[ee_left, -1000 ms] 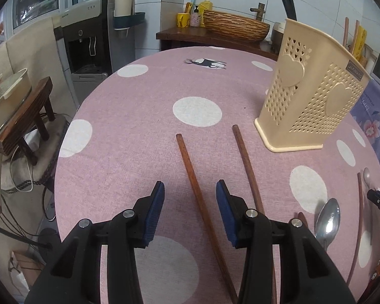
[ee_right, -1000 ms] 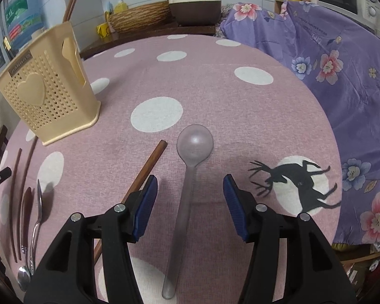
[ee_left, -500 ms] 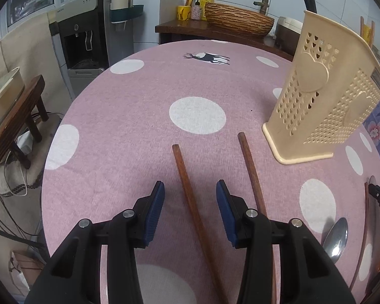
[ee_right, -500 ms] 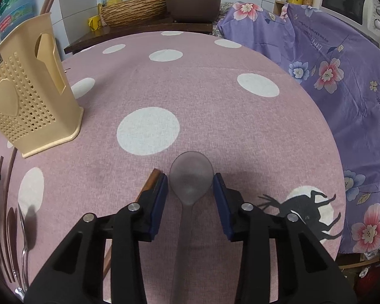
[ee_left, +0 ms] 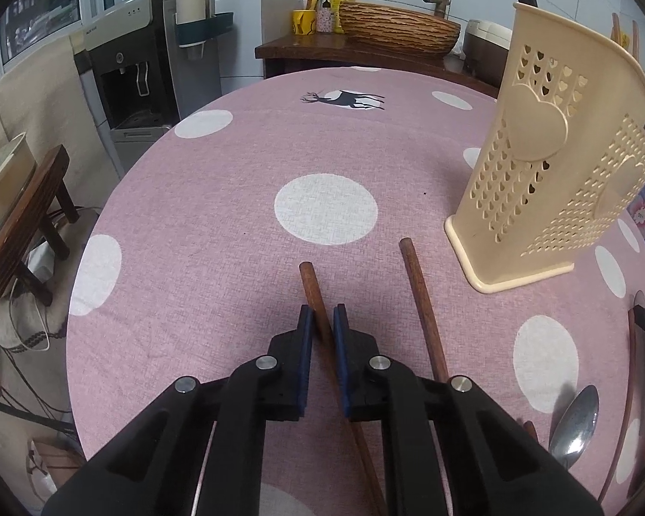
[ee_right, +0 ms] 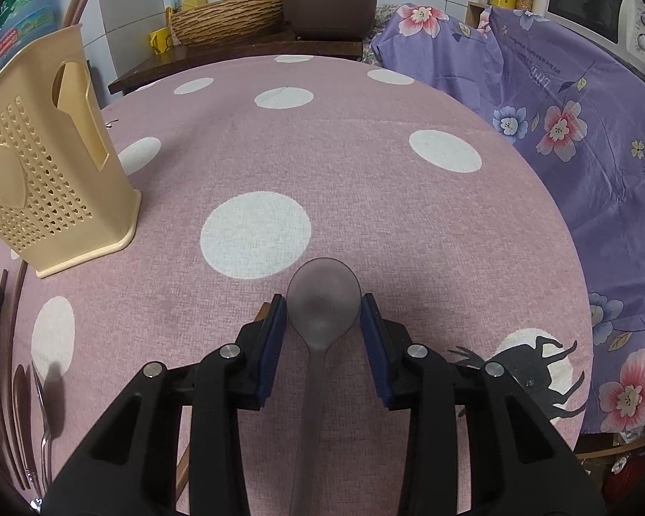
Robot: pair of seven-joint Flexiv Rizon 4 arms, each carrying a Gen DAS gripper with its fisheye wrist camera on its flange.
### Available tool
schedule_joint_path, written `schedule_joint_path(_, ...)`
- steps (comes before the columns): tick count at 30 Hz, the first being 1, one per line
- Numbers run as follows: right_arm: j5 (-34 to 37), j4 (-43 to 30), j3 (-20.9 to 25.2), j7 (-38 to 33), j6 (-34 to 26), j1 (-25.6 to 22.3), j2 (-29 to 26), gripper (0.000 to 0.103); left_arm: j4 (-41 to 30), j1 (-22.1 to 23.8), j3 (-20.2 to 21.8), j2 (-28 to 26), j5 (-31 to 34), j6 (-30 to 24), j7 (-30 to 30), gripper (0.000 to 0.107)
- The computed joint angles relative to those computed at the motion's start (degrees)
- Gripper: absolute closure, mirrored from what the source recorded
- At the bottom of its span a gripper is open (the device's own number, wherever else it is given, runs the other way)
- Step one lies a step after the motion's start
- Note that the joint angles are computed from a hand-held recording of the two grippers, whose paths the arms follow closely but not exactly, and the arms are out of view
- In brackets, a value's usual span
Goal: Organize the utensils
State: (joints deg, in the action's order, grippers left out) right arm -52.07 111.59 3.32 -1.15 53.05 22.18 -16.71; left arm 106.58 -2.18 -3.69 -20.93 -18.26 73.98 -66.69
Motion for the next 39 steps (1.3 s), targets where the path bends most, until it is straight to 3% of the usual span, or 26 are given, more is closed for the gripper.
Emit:
schedule_joint_path(8,-1.86,1.05,-0.37,1.91,2.12,-0.38,0.39,0.067,-0.33,0.3,-0.83,-0.26,-1.2,-0.08,0.29,0.098)
schedule_joint_path(13,-8.55,3.57,-1.35,7.78,6.15,-1.17,2.6,0.067,2.3,2.97,-5.08,1.94,-7.48,2.81,5.52,0.098)
schedule_joint_path(16,-14.19,4.9,-1.24,12.06,8.0,-2.38,4.89,0.067,5.49,5.8,-10.49,5.19,-17.56,5.65,14.01,0.098)
schedule_joint_path(20,-21.31,6.0,0.0,16.82,9.89,-4.54,8.61,0.067,8.83,7.93,-17.66,10.93,-37.99,9.06,30.71,0.098)
schedule_joint_path(21,-22.75,6.16,0.47,17.13,10.73,-5.16,9.65,0.092,9.13,7.76,-18.79,12.5,-44.16,9.48,35.73,0.098)
schedule_joint_path(22,-23.76,6.25,0.97,17.39,11.6,-5.74,10.51,0.095,9.06,7.14,-19.12,13.57,-48.83,9.74,39.54,0.098)
schedule_joint_path(24,-26.55,6.56,1.75,18.82,12.54,-6.77,12.3,0.095,8.7,5.1,-19.21,16.12,-59.94,10.63,48.84,0.098)
schedule_joint_path(26,-26.89,6.63,2.84,17.65,11.28,-7.16,13.09,0.095,7.9,2.77,-18.39,17.04,-65.92,12.05,54.62,0.099)
schedule_joint_path(30,-24.67,6.78,3.01,17.62,13.41,-8.24,11.76,0.094,6.73,-0.49,-16.11,16.4,-68.89,13.07,56.58,0.099)
schedule_joint_path(33,-24.8,6.51,2.31,17.69,17.11,-8.71,9.75,0.086,6.26,-2.64,-14.09,16.22,-71.27,13.08,58.19,0.099)
schedule_joint_path(36,-22.0,4.36,2.05,10.77,21.13,-7.84,6.0,0.07,6.15,-4.72,-12.02,16.39,-72.19,12.78,59.13,0.099)
schedule_joint_path(39,-19.12,1.93,1.59,2.17,25.67,-6.53,2.12,0.069,6.27,-6.49,-9.7,16.65,-72.31,12.15,59.15,0.099)
